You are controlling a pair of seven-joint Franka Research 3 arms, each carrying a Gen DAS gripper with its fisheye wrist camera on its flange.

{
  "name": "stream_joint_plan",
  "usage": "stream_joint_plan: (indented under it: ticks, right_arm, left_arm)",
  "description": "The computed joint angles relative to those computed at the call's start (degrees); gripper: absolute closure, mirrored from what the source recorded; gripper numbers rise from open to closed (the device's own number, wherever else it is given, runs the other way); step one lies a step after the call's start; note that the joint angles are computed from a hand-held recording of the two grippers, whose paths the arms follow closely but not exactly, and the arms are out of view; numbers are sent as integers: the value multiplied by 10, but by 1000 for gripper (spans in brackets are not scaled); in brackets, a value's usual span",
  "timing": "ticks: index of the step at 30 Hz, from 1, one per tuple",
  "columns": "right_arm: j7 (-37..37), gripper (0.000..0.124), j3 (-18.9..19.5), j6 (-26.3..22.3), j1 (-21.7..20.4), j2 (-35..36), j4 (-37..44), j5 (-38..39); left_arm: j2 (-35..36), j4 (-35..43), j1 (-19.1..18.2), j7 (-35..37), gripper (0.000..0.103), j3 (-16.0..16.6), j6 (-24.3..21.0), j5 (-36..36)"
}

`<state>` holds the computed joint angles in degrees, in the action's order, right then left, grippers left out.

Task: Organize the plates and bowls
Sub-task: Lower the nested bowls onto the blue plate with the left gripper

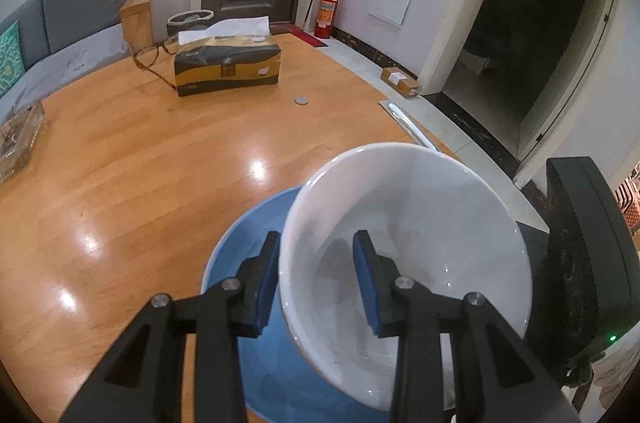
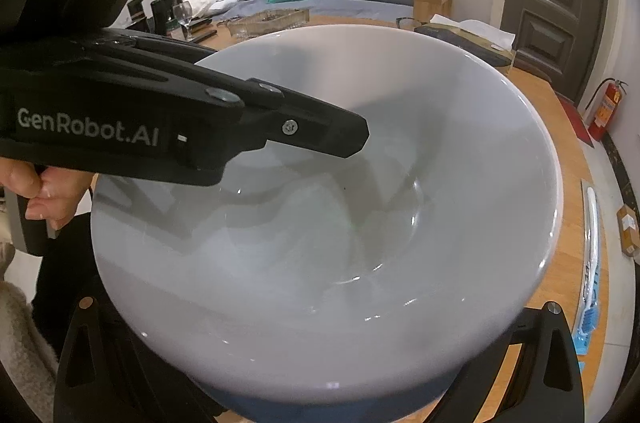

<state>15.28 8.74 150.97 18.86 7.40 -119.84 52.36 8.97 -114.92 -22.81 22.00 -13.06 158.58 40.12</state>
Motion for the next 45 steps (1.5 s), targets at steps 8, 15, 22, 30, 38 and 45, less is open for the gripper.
stream_joint_plan:
  ticks: [8, 15, 22, 30, 38, 45]
  right_arm:
    - [7, 27, 1, 1, 2, 6, 4, -14]
    - [6, 27, 3, 2, 1, 9, 4, -18]
    - [-2, 27, 1, 4, -5, 5, -1, -7]
    - [-11, 27, 0, 6, -5, -2, -11, 3]
    - [-27, 26, 0, 14, -4, -5, -18, 19]
    - [-56, 26, 3, 45, 2, -10, -32, 46]
  left_arm:
    - [-1, -14, 7, 12, 71, 0, 12, -22]
    - [2, -21, 10, 1, 71, 4, 28, -22]
    - [17, -1, 2, 8, 70, 6, 24, -18]
    - [18, 1, -4, 1, 68, 8, 21, -11]
    - [20, 0, 1, 26, 67, 4, 31, -30]
    - [21, 3, 1, 41, 64, 3, 28, -48]
